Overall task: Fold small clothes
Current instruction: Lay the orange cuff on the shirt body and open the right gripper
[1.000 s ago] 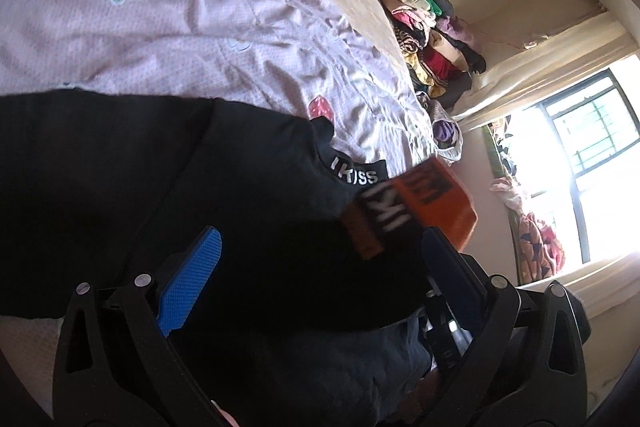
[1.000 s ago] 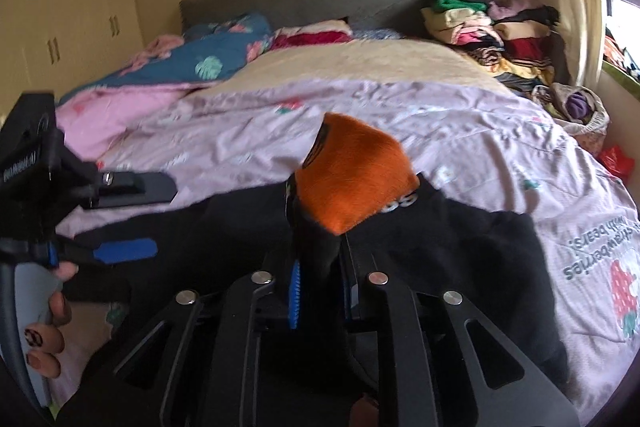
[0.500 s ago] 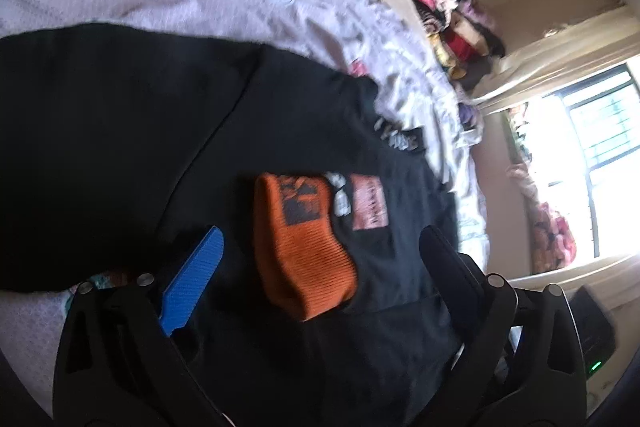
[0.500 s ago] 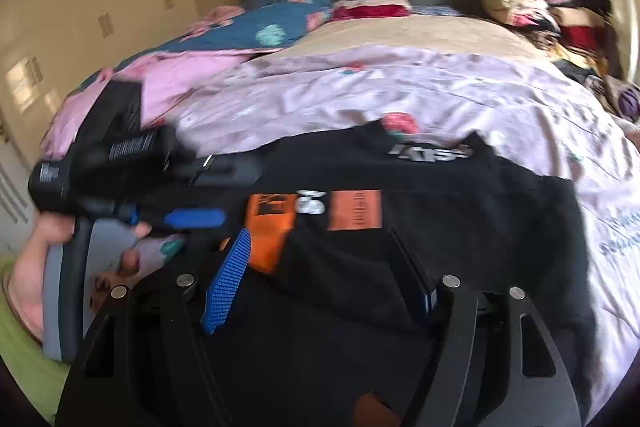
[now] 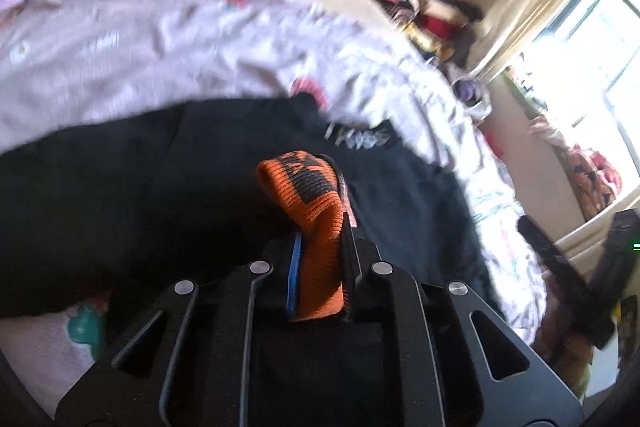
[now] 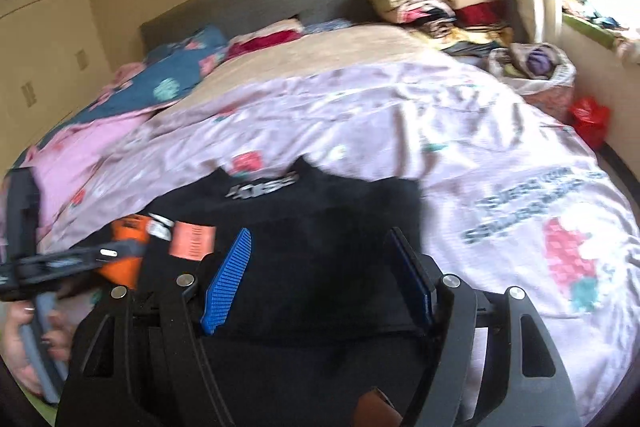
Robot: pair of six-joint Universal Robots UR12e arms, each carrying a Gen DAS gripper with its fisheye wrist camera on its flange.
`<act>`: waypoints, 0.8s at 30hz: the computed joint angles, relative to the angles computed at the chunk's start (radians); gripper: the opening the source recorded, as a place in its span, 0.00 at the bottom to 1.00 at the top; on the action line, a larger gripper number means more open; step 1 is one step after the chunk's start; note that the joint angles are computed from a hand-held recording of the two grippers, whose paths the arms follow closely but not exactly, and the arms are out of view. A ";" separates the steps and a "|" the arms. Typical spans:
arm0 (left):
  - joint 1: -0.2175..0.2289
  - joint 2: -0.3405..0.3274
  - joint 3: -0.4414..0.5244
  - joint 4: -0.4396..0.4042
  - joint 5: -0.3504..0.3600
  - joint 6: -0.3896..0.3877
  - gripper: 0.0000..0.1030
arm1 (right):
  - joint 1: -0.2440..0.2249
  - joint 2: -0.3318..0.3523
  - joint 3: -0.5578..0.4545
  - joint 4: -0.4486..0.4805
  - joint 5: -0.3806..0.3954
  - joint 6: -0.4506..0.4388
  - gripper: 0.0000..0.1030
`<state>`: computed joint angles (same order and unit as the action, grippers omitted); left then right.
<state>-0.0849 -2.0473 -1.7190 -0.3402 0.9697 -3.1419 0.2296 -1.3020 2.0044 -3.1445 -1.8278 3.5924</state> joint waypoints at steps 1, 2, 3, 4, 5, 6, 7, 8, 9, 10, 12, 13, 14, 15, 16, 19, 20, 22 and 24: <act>0.005 0.005 -0.006 0.016 -0.001 -0.007 0.09 | -0.006 -0.005 0.008 -0.001 -0.003 0.010 0.66; 0.006 0.011 -0.014 0.038 0.020 -0.006 0.09 | -0.014 -0.010 0.017 -0.003 0.002 0.025 0.66; 0.007 0.015 -0.019 0.047 0.041 0.001 0.09 | -0.019 -0.012 0.020 -0.003 0.007 0.033 0.66; 0.007 0.015 -0.019 0.045 0.049 0.000 0.09 | -0.022 -0.013 0.022 0.003 0.010 0.039 0.66; 0.010 0.012 -0.017 0.027 0.053 0.002 0.09 | -0.022 -0.011 0.020 0.013 0.010 0.041 0.66; 0.010 0.009 -0.013 0.007 0.062 0.008 0.09 | -0.022 -0.009 0.017 0.027 0.012 0.036 0.66; 0.006 0.006 -0.007 -0.008 0.072 0.011 0.11 | -0.020 -0.005 0.012 0.038 0.013 0.031 0.66; 0.005 0.001 -0.002 -0.030 0.090 0.014 0.12 | -0.017 -0.003 0.007 0.050 0.016 0.021 0.66; 0.006 0.002 -0.004 -0.034 0.099 0.010 0.12 | -0.013 0.002 0.000 0.062 0.018 0.005 0.66; 0.009 0.002 -0.005 -0.031 0.098 0.004 0.12 | -0.009 0.008 -0.009 0.072 0.018 -0.008 0.66; 0.011 0.007 -0.016 -0.002 0.115 -0.002 0.16 | 0.001 0.021 -0.025 0.099 0.033 -0.041 0.66; 0.010 0.011 -0.021 0.018 0.126 -0.002 0.17 | 0.003 0.027 -0.033 0.110 0.040 -0.050 0.66; 0.007 0.014 -0.026 0.035 0.143 0.002 0.17 | 0.007 0.033 -0.042 0.123 0.046 -0.058 0.66; 0.002 0.016 -0.028 0.037 0.155 0.013 0.18 | 0.011 0.040 -0.050 0.138 0.058 -0.067 0.66; -0.001 0.016 -0.027 0.029 0.157 0.020 0.21 | 0.015 0.047 -0.058 0.148 0.070 -0.076 0.66; -0.016 0.009 -0.015 -0.023 0.195 0.054 0.24 | 0.027 0.067 -0.081 0.190 0.100 -0.114 0.66; -0.022 0.003 -0.010 -0.048 0.221 0.063 0.27 | 0.029 0.072 -0.088 0.208 0.105 -0.120 0.66; -0.028 -0.009 -0.003 -0.085 0.252 0.069 0.30 | 0.031 0.081 -0.102 0.270 0.107 -0.115 0.66; -0.027 -0.018 -0.002 -0.101 0.266 0.076 0.32 | 0.026 0.086 -0.110 0.316 0.113 -0.099 0.66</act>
